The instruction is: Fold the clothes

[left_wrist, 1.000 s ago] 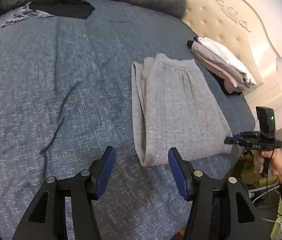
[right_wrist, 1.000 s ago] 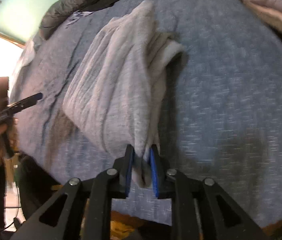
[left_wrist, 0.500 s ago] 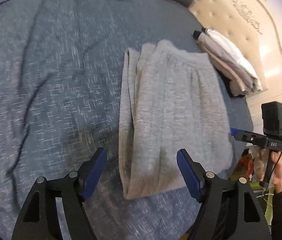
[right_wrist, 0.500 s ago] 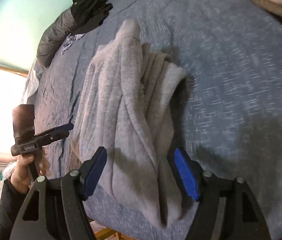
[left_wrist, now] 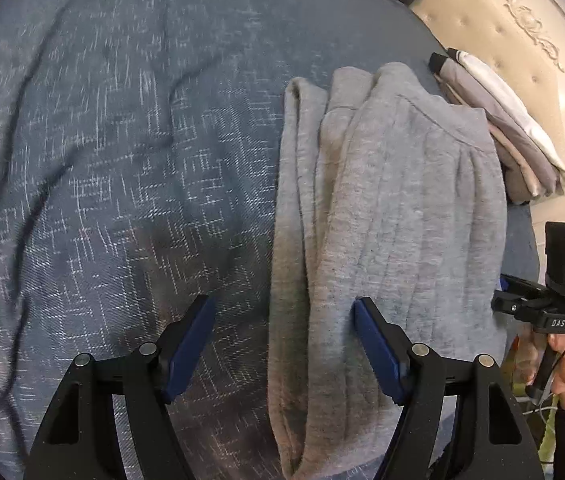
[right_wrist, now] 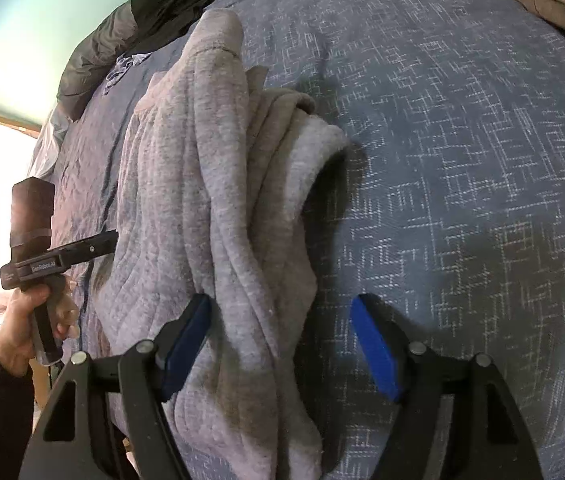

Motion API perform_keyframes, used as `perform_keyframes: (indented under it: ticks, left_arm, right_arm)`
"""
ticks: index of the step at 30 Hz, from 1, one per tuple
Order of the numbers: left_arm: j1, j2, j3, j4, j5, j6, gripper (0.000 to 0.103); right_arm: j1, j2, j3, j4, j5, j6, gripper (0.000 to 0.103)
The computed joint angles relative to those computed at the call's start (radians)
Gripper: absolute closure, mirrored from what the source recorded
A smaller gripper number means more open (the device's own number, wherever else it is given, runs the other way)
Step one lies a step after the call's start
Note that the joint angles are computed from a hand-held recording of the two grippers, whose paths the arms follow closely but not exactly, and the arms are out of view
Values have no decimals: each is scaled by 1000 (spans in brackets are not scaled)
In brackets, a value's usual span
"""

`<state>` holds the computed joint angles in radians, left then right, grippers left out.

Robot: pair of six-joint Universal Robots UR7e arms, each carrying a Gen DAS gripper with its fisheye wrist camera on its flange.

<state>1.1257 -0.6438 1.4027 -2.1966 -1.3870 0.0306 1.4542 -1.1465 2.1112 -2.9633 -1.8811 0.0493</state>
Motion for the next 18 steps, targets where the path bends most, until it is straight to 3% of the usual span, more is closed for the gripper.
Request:
perform_keyframes:
  ticks: [4, 6, 12, 18]
  left_arm:
    - [20, -15, -8, 11, -88, -14, 27]
    - [19, -16, -15, 18, -98, -3, 27]
    - [20, 19, -61, 82, -132, 13, 27]
    - [33, 63, -82, 82, -159, 20, 26]
  right_arm:
    - [-8, -26, 15, -30, 86, 40, 29]
    - [-15, -23, 13, -28, 120, 63, 29]
    - [-30, 6, -1, -26, 138, 84, 29]
    - [-40, -6, 2, -22, 113, 25, 29]
